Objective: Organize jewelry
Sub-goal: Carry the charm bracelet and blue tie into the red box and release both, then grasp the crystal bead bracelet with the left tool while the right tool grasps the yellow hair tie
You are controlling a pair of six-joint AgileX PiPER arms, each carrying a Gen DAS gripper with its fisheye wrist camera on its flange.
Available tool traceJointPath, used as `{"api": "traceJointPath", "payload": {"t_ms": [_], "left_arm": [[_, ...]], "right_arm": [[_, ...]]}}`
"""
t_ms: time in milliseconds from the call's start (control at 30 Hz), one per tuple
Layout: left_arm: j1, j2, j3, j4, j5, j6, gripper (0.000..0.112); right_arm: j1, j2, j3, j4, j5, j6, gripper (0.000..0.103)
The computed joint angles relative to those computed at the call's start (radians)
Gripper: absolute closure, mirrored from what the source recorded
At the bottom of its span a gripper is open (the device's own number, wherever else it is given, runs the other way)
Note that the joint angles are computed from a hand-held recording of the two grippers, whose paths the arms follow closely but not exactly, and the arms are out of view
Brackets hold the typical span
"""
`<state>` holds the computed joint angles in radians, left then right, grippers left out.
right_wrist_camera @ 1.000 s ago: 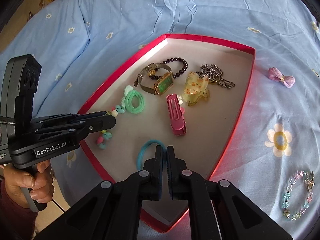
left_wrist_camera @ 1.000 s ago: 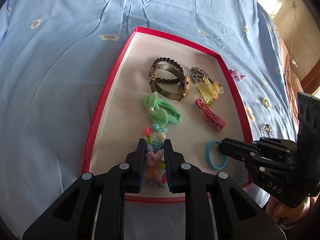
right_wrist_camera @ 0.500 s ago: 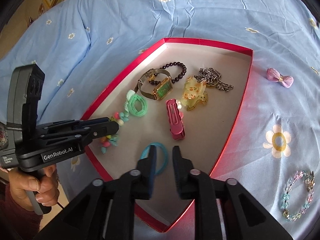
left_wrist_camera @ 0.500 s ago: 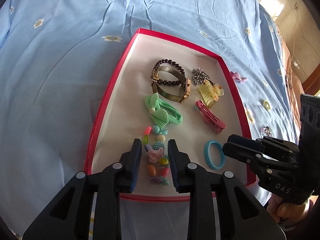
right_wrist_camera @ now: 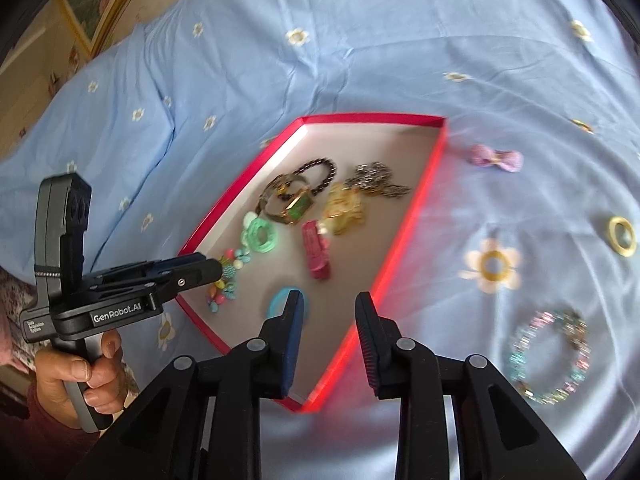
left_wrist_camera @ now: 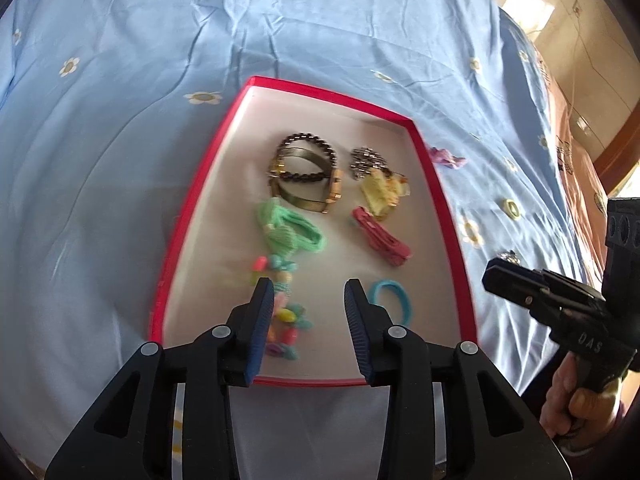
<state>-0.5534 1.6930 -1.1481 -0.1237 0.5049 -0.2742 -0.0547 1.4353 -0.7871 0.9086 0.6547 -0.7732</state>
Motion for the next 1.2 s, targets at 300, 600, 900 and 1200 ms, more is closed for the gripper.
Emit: {"api": "traceJointPath", "payload": {"t_ms": [300,600,900,1200], "left_arm": [[-0.083,0.022,-0.054,0.007,0.016,-0.025,0.075],[-0.166,0.071,-0.158,0.011,0.056,-0.026,0.075],[-0.233,0.148,-0.293,0.008,0.105,-0.021,0.075],[-0.273,0.21,-0.377,0.01,0.143,-0.011,0.074]], "right_arm": [[-0.233,-0.064,0.066,0.019,0.072,-0.073,0.073],[-0.471,-0.082,0.096,0.027,0.15,-0.169,0.071],[-0.619,-0.067,0.106,0.042,0.19,-0.238,0.071],[-0.669,-0.049,0.103,0.055,0.205,-0.267,0.071]]}}
